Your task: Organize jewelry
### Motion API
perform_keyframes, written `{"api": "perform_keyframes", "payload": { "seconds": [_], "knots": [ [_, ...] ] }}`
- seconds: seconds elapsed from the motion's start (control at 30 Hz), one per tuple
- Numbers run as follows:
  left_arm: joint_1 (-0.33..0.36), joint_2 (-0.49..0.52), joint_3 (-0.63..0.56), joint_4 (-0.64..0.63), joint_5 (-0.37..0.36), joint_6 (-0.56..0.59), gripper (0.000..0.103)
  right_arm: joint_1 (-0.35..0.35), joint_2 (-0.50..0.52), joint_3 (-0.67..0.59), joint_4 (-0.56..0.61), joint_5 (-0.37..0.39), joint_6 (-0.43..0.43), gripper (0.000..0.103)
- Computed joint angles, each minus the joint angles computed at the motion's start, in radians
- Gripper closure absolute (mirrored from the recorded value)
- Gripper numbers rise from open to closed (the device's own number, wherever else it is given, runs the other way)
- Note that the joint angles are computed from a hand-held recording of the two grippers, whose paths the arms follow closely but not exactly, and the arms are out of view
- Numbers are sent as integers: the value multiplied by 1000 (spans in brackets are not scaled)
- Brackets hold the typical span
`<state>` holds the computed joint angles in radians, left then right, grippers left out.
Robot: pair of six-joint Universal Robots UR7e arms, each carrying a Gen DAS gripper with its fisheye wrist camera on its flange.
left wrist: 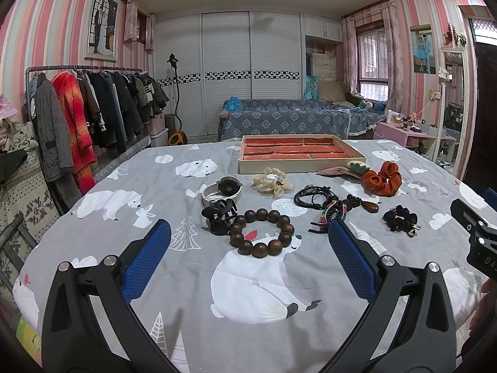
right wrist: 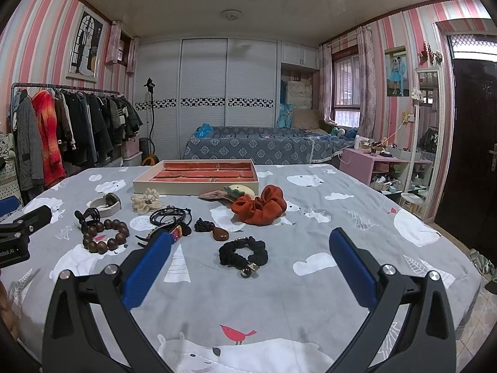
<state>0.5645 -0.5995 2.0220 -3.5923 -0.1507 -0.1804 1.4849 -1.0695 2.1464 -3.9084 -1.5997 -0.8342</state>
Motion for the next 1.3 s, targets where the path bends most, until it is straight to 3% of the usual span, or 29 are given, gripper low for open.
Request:
{"api": "perform_keyframes", "payload": {
  "seconds": [0.9,1.03,1.2,1.3],
  "knots": [
    [7,-9,-4,-31,1,40,5,0,-4,5,-6,0,6,4],
    [11,-32,16,71,2,-58,5,7,-3,-3,-3,-23,4,4],
    [20,-55,22,137,3,-92,5,14,-1,-32,47,-51,15,4],
    [33,-72,24,177,-9,-114,5,29,18,-65,70,-106,11,4]
  ]
}}
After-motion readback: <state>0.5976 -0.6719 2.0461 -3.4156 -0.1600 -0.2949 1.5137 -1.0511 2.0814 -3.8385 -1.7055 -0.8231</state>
